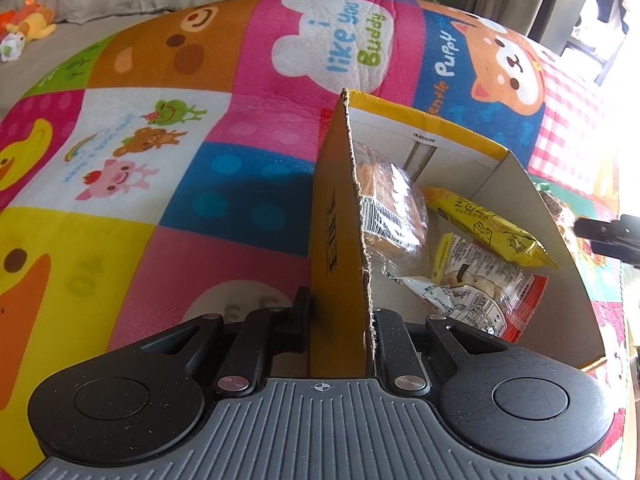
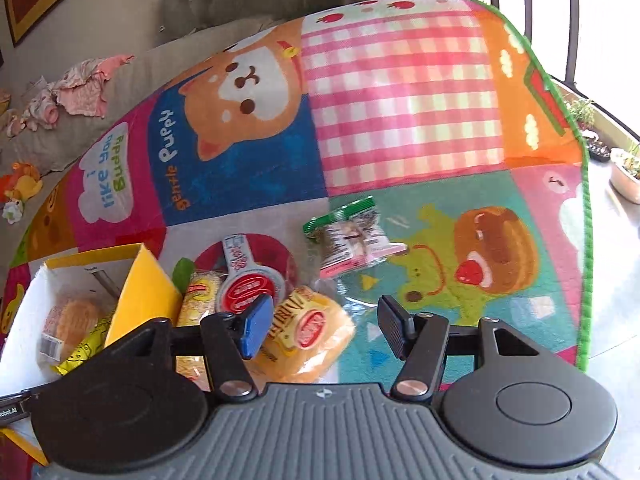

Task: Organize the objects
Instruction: 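Move the right gripper to the wrapped bread bun and grasp it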

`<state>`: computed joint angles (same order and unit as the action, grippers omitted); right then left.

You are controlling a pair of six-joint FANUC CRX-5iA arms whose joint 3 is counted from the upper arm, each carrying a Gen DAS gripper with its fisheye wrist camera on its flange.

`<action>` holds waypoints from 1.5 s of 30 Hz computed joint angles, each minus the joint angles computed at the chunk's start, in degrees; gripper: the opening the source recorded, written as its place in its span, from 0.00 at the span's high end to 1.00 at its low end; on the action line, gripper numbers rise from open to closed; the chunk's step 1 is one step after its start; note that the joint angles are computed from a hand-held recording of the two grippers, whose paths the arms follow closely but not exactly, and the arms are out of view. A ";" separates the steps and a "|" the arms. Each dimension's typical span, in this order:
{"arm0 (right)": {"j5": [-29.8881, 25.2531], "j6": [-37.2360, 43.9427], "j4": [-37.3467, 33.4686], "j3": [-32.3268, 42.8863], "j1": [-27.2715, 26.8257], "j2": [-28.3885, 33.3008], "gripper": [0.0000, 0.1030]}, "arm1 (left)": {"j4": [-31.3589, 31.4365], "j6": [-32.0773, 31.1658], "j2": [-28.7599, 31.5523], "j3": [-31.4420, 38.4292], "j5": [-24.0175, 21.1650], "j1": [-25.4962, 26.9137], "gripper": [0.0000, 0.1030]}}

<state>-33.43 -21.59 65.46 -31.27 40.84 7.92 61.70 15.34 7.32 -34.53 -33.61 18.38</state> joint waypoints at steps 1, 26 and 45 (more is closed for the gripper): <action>2.95 -0.05 0.51 0.27 -0.66 0.51 0.44 | -0.21 0.09 -0.04 0.02 0.12 -0.04 0.85; 9.43 41.05 -27.28 12.23 -0.15 7.79 0.73 | -0.54 -0.14 -0.06 0.07 0.26 -0.12 0.85; 3.79 19.27 -10.35 9.79 -8.71 9.53 0.24 | -0.71 0.31 -0.32 -0.18 1.03 -0.45 0.85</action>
